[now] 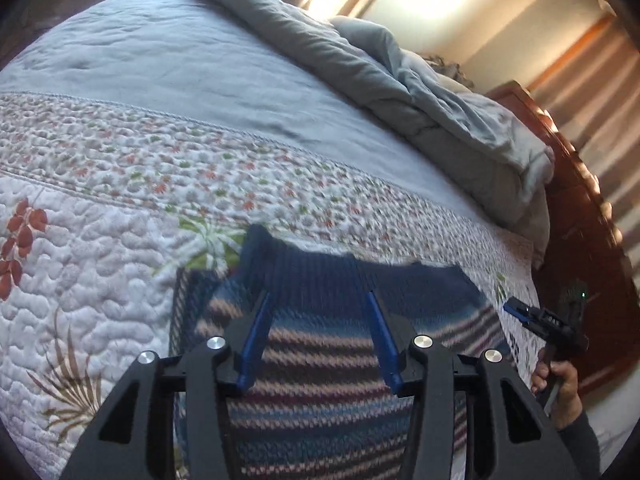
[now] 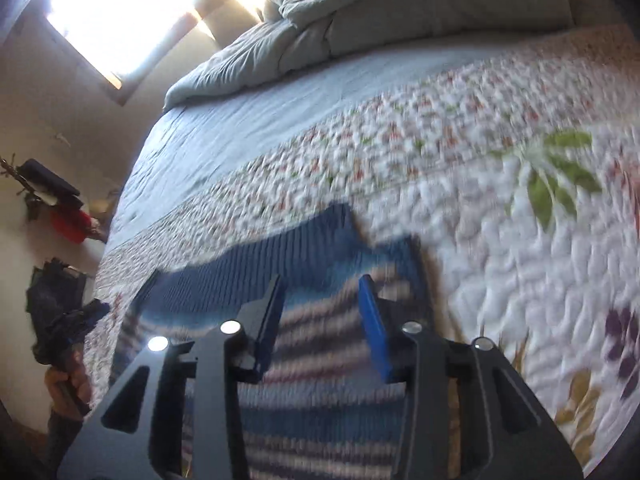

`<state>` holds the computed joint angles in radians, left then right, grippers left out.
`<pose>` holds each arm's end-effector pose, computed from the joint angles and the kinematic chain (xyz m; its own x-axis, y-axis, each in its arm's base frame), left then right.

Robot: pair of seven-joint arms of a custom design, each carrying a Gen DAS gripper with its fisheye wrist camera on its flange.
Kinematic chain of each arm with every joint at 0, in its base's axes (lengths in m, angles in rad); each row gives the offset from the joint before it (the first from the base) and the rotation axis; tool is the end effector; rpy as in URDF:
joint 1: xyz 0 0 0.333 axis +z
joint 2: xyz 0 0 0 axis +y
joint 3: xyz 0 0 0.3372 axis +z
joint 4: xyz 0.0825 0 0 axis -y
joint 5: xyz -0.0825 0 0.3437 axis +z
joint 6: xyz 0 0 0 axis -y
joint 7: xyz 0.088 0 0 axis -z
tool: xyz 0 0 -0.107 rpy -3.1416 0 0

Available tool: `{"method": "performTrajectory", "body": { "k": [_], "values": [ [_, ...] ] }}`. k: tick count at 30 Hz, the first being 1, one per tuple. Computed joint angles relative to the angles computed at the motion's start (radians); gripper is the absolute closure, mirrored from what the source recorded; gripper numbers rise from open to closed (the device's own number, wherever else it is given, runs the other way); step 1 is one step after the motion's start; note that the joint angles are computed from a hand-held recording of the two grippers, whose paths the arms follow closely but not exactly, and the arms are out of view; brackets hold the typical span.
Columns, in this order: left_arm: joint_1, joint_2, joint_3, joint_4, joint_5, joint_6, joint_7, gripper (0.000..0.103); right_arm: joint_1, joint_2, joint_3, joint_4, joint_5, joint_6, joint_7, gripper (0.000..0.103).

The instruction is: Fold small clothes

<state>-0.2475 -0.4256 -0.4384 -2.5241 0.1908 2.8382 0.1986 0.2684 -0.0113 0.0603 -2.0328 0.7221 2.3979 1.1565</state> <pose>0.3055 -0.2899 0.5320 0.2876 -0.8081 0.5141 -0.7203 -0.5363 -0.4400 0.5151 0.1812 0.5302 0.3594 -0.8104 -0.4626 -0.8923 -0.1533 -0.4247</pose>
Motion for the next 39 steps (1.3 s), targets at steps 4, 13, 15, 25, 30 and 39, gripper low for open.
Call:
{"method": "performTrajectory", "body": {
  "k": [4, 13, 15, 25, 30, 39],
  "values": [
    [-0.062, 0.027, -0.004, -0.061, -0.071, 0.025, -0.036, 0.055, -0.017, -0.033, -0.021, -0.088, 0.012, -0.032, 0.004, 0.067],
    [-0.075, -0.038, 0.007, -0.158, -0.088, 0.043, -0.117, 0.075, -0.055, -0.071, -0.042, -0.126, 0.069, -0.07, 0.006, 0.092],
    [-0.072, -0.094, -0.023, -0.143, -0.067, 0.012, -0.118, 0.07, -0.056, -0.153, -0.058, -0.18, 0.1, -0.093, -0.038, 0.091],
    [-0.168, -0.134, -0.089, -0.244, -0.133, 0.11, -0.228, 0.075, -0.034, -0.31, -0.099, -0.423, 0.049, -0.022, 0.013, 0.096],
    [-0.231, -0.189, -0.027, -0.286, -0.182, 0.173, -0.225, 0.057, -0.011, -0.415, -0.076, -0.443, 0.007, -0.033, 0.096, 0.071],
    [-0.282, -0.419, 0.076, -0.235, -0.215, -0.18, -0.043, 0.012, 0.144, -0.601, 0.272, -0.531, -0.415, 0.079, 0.259, 0.027]
  ]
}}
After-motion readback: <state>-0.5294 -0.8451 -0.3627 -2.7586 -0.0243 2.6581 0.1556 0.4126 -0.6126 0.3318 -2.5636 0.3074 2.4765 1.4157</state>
